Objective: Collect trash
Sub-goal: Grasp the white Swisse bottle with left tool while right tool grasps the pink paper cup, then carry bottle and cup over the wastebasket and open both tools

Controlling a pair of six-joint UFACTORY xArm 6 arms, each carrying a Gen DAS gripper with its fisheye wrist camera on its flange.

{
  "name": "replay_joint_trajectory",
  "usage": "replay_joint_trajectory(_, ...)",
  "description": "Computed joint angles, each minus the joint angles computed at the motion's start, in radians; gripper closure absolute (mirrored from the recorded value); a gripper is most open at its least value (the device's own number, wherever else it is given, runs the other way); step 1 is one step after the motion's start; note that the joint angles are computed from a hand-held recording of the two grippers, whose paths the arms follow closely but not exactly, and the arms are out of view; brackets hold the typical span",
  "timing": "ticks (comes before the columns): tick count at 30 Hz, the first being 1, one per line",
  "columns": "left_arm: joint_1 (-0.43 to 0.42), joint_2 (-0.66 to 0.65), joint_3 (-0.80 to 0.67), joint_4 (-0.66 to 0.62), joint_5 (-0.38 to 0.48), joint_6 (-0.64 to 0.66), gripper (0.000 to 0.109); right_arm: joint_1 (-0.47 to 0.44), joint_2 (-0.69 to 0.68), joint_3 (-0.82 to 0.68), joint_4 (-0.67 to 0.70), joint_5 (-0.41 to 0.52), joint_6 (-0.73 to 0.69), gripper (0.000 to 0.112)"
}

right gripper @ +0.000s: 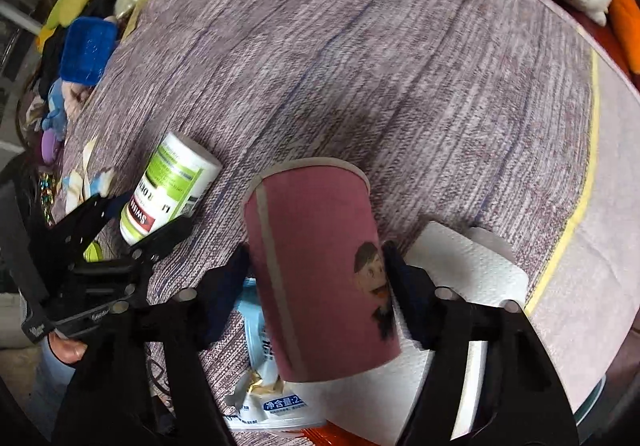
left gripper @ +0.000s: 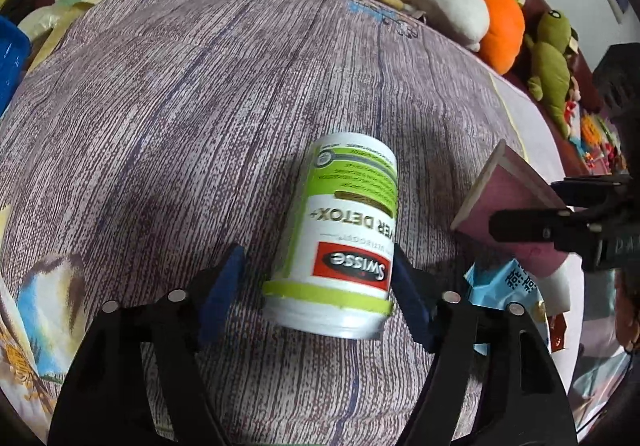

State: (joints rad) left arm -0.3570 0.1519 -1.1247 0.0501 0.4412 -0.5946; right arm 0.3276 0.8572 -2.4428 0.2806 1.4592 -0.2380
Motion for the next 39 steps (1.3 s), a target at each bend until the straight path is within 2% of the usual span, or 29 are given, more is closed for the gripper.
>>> replay_joint_trajectory(1, -0.002, 0.004, -0.006, 0.012, 0.003, -0.008, 0.051, 0.006, -0.044, 0.075, -0.008, -0.046, -0.012, 0.052)
replay_joint_trajectory(4, -0.008, -0.001, -0.002, 0.044, 0.001, -0.042, 0.051, 0.001, -0.111, 0.178, 0.011, -0.113, -0.008, 0.052)
replay_joint_trajectory(11, -0.044, -0.042, -0.006, 0.060, 0.010, -0.053, 0.052, -0.038, -0.255, 0.364, 0.070, -0.232, -0.009, 0.052)
replay_joint_trajectory(24, -0.202, -0.010, -0.164, 0.123, 0.040, -0.074, 0.052, -0.213, -0.624, 0.853, 0.174, -0.422, -0.059, 0.052)
replay_joint_trajectory(32, -0.338, 0.161, -0.416, 0.083, 0.126, 0.004, 0.052, -0.398, -0.810, 1.087, 0.276, -0.472, -0.133, 0.052)
replay_joint_trajectory(39, -0.434, 0.388, -0.757, 0.034, 0.262, 0.092, 0.052, -0.586, -0.901, 1.203, 0.366, -0.470, -0.208, 0.052)
